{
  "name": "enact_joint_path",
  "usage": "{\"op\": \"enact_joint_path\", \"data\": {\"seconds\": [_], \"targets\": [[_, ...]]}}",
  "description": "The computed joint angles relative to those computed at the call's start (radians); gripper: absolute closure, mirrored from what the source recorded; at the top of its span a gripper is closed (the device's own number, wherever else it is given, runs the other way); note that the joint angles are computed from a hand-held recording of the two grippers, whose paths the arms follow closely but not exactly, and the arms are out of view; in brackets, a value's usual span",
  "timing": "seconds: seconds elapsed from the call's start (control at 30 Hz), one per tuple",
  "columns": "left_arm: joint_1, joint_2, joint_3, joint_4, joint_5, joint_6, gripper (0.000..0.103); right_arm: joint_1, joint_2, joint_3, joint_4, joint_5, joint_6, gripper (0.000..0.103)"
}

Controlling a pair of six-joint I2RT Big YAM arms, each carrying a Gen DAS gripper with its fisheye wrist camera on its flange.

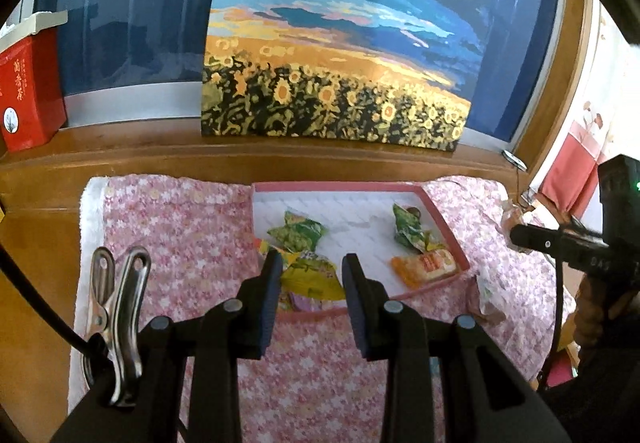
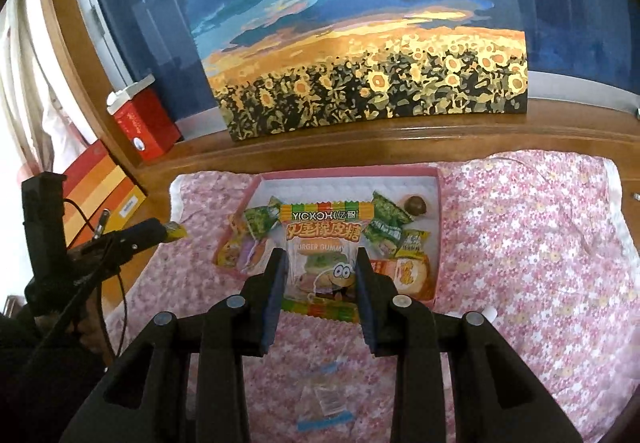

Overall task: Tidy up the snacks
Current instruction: 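Carry both snacks over the pink tray and lower them in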

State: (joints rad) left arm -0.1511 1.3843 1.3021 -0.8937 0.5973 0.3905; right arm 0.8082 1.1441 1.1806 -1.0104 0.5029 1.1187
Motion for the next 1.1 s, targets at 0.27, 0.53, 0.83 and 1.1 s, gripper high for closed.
{"op": "enact_joint_path", "data": {"seconds": [0.27,0.53,0.83,1.1], "targets": [[-0.039,0.092,0.077,0.040,-0.045,-0.046,0.071,-0.098,0.014,-0.033,0.035,-0.073,-0.051,0.069],[-0.111,0.231,0.193,0.055,-0.129,-0.034,0.071,-0.211,0.041,-0.076,0.089,-0.156,-0.109,0.069],[-0.165,0.372,0.283,0.023,-0.242,-0.018,0.071,-0.317,0.091,-0.102,0.140,-0.232,-0.175,0.069],[-0.184,0.398,0.275,0.044,-0.292,0.011,0.070,-0.371,0.161,-0.065,0.105,-0.280,-0.226,0.069]]}}
